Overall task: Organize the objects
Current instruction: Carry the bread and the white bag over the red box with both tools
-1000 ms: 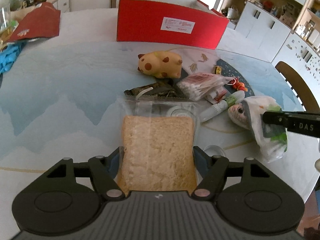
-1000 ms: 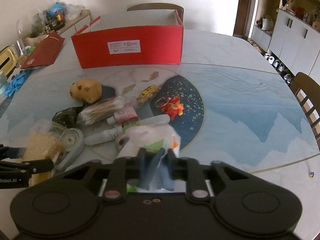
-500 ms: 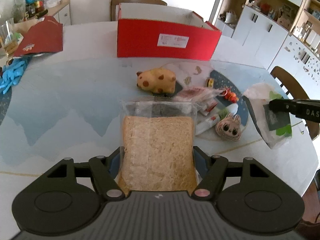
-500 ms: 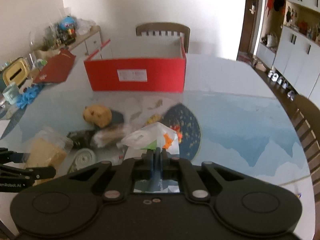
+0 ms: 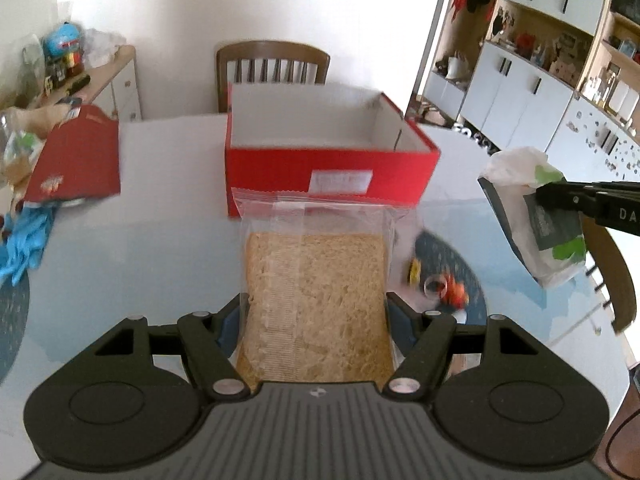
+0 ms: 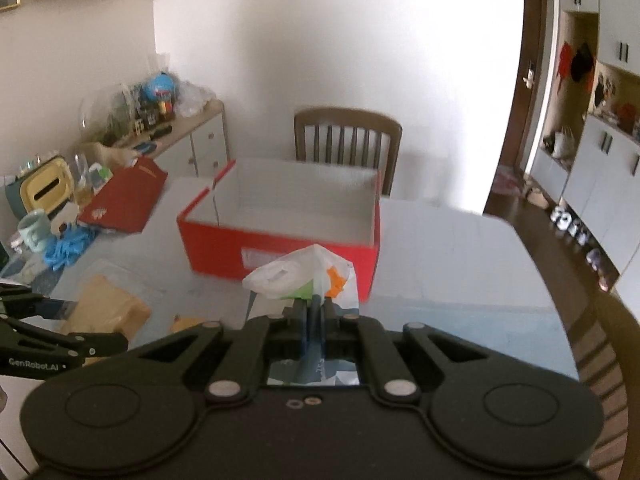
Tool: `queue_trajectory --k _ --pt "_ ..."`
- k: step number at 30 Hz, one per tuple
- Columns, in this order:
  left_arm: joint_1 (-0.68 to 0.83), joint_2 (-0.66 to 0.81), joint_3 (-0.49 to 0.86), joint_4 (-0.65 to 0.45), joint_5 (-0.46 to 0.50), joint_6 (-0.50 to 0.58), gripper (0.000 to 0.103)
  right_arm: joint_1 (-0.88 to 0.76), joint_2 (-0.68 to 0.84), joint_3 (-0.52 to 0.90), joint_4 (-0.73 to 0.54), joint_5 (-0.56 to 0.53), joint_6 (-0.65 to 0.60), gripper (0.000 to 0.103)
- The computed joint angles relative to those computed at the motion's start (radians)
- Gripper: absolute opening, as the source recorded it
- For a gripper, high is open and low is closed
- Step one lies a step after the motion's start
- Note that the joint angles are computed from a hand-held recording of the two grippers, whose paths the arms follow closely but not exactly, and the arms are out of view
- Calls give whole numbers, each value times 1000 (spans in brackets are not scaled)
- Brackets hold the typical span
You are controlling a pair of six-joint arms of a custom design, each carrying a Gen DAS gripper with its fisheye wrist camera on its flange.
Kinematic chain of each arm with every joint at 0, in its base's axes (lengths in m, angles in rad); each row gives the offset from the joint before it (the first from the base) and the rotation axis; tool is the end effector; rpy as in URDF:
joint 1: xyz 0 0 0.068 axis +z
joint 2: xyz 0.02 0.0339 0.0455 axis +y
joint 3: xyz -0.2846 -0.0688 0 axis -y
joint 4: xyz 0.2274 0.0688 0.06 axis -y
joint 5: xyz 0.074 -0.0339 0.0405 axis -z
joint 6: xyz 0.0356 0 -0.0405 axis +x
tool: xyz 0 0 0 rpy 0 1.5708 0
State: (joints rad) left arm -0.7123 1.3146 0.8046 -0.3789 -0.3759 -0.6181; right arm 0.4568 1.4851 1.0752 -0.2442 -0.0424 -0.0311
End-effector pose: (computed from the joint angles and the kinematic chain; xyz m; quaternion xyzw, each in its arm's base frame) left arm 0.1926 -0.1490 0.2470 -0.0188 0.9278 -0.0642 0.3671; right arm 0.2821 0.1403 0.2948 -0.2257 0.8678 0.1120 0.4284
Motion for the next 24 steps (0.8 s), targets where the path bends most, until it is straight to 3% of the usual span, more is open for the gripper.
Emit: queue_trajectory --k 12,24 --pt "215 270 354 -26 91 178 71 -48 314 375 -63 -40 -46 6" --pt "354 633 831 -177 131 307 71 -55 648 845 -215 -73 -87 6"
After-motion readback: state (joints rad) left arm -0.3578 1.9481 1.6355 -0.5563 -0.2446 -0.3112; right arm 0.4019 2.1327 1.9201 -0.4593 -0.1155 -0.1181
